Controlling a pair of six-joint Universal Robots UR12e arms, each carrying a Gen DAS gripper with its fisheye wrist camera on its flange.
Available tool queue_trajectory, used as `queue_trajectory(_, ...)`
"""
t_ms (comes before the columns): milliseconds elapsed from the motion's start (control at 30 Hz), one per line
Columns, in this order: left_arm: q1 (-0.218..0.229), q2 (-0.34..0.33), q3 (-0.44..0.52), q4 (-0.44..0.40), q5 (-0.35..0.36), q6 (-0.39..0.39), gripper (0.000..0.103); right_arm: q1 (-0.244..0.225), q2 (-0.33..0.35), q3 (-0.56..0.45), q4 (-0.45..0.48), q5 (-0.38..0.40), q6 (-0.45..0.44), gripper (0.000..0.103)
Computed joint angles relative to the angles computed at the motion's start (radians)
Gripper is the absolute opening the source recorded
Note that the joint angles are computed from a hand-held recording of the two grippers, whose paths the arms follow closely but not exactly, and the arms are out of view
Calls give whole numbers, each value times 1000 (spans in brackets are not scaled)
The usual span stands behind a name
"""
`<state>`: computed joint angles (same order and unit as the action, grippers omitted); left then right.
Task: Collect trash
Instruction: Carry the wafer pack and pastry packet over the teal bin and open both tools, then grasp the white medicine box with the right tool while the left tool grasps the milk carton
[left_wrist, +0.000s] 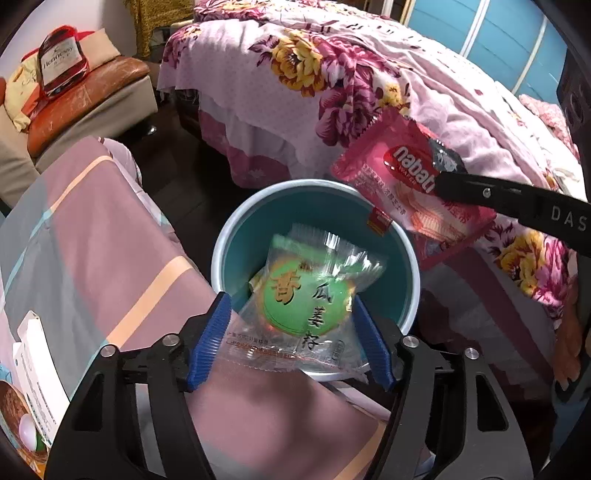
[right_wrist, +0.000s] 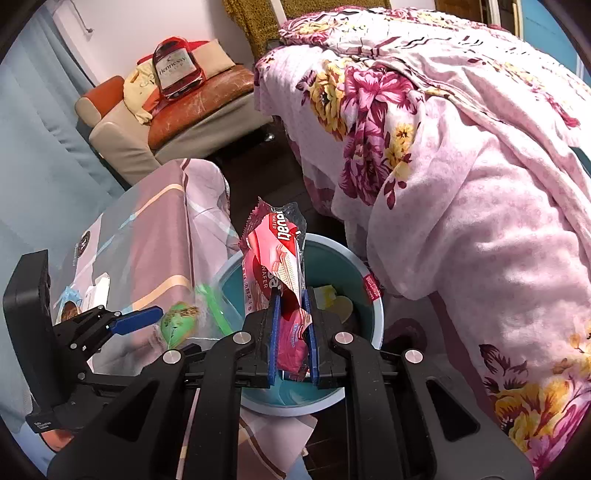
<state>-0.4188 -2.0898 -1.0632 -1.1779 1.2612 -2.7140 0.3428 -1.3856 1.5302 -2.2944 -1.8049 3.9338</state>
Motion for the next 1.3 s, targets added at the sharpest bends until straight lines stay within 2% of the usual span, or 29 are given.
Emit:
queue_trajectory(100,4,3,-6,13,-10,-12,84,-2,4,-5,8,2,-3,12)
queue_trajectory(333,10,12,-17,29,10,-17,85,-3,17,-22,26,11,-9,12)
queue_trajectory(700,51,27,-43,69,12,-91,85,-1,49,-59,70,33,-21,12)
queue_trajectory(900,73,35,-55,80,0,-124,85,2,71,-84,100,50,-21,19)
queue_trajectory(933,76,35,-57,77,-4,-129,85,2,73,-87,104,51,-20,24)
queue_trajectory(967,79,36,-58,73,-8,-132,85,2,76,-91,107,57,-18,37)
queue_trajectory(1033,85,37,-60,66,-15,-137,85,4,80,-97,110,55,-17,50)
queue_trajectory(1167,92,43,-71,69,-17,-143,85,10,91,-116,129,55,-10,70)
queue_trajectory(1300,104,52,-86,74,-29,-153,85,14,99,-136,165,63,2,73)
